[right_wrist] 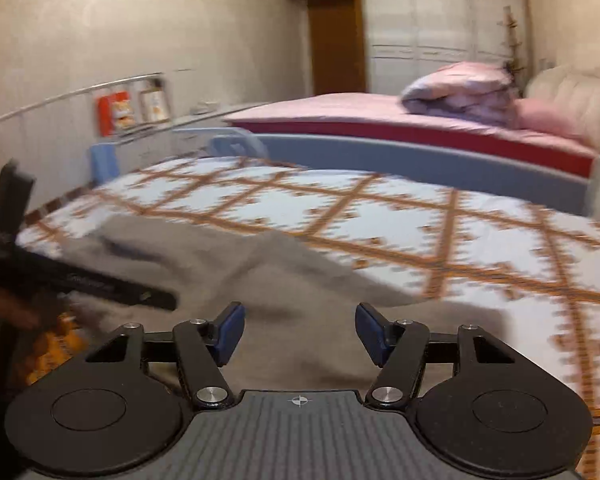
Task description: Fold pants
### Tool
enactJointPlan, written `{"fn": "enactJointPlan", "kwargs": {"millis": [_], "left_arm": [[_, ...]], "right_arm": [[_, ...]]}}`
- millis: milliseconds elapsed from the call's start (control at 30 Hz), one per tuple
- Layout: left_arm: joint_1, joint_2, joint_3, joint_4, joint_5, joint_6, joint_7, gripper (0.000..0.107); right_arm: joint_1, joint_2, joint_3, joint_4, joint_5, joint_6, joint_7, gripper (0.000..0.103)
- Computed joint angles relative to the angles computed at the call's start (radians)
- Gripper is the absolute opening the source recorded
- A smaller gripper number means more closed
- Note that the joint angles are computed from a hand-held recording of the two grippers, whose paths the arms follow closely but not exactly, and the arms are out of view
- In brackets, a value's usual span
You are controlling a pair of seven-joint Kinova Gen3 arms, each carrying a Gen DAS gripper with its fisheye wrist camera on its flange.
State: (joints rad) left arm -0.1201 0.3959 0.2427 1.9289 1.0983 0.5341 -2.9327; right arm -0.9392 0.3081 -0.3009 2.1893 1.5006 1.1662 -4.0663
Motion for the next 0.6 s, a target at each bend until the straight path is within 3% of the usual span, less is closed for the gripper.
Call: {"fn": "enactJointPlan", "kwargs": {"millis": [67,133,267,367,400,433,500,600], "left_arm": [[0.022,0.009,-0.012,-0.014,-0.047,0.033,0.047,0.07],[0.082,0.012,-0.072,-0.028,-0.076,0.067,0.107,0.069],[0.199,0.054,-0.236,-0.064,0.005,0.211,0.086,0.069],[0.243,0.077,-0.276,-0.061,0.06,0.242,0.045,0.055],[0.246,0.071,-0.268,-0.046,0.078,0.221,0.006,0.032],[0.23,0.065,-0.243,-0.029,0.1,0.197,-0.035,0.017],[0.15,0.05,-0.163,0.008,0.16,0.169,-0.116,0.002],[0.013,-0.024,-0.029,0.075,0.228,0.113,-0.238,0.001]], "right_arm": [[-0.003,-0.009,0.002,0.001,-0.074,0.031,0.025,0.062],[-0.007,-0.016,0.004,0.005,-0.151,0.053,0.005,0.062],[0.015,-0.043,0.007,0.046,-0.199,-0.014,-0.068,0.062],[0.025,-0.045,0.006,0.048,-0.23,-0.046,-0.032,0.062],[0.036,-0.042,-0.001,0.047,-0.241,-0.053,-0.023,0.062],[0.029,-0.043,0.011,0.053,-0.246,-0.063,-0.031,0.062],[0.031,-0.05,0.013,0.069,-0.241,-0.088,-0.061,0.062],[0.023,-0.043,0.013,0.064,-0.258,-0.081,-0.069,0.062]]}}
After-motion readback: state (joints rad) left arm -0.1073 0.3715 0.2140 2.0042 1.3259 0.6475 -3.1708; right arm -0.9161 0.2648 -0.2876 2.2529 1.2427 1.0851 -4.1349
